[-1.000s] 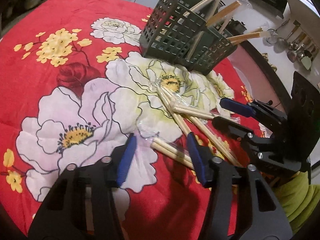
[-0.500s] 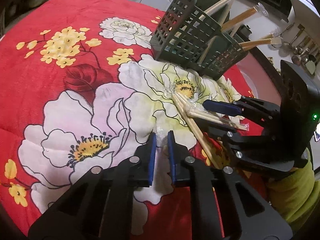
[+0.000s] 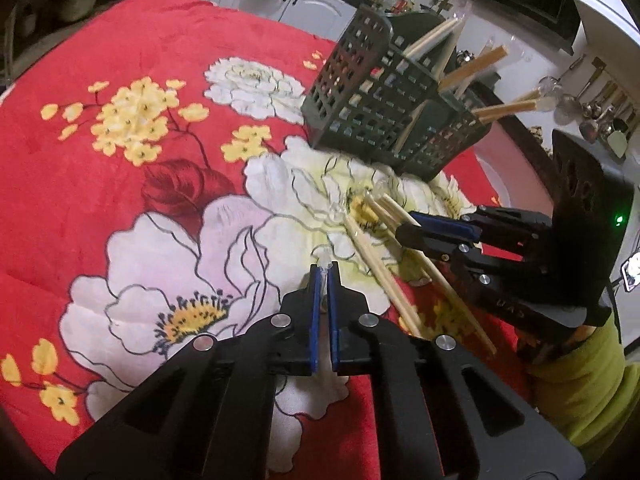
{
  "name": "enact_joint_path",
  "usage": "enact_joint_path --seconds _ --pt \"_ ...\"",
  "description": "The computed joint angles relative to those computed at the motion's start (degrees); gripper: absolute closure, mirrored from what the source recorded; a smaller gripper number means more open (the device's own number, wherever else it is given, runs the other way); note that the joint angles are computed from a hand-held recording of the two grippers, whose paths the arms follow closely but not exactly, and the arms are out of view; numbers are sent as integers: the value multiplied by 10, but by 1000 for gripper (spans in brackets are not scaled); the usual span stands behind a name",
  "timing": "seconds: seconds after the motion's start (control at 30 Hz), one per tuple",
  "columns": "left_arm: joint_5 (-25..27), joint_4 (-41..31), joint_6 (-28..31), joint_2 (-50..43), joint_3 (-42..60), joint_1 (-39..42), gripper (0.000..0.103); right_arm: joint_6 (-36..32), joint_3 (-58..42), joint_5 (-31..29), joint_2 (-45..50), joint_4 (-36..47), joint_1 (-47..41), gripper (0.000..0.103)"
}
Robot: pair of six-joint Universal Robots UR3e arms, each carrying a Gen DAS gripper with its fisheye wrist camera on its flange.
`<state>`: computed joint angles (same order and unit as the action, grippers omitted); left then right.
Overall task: Organize utensils
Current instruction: 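Close the left tool on a chopstick while the right tool grasps another, then lift the left tool's chopstick above the caddy while the right tool carries its chopstick over it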
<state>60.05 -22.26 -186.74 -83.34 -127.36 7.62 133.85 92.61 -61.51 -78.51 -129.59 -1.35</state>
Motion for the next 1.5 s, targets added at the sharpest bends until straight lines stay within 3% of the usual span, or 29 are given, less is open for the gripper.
enact_joint_path --seconds 0.47,0.93,1.5 --pt "1 -19 -8 12 63 -11 101 12 26 43 -56 -12 -28 97" --pt "18 -21 -17 -30 213 -83 103 37 71 182 -174 -23 -148 97" --pt "46 -40 -4 -105 389 -163 103 71 112 280 -253 -30 -271 97"
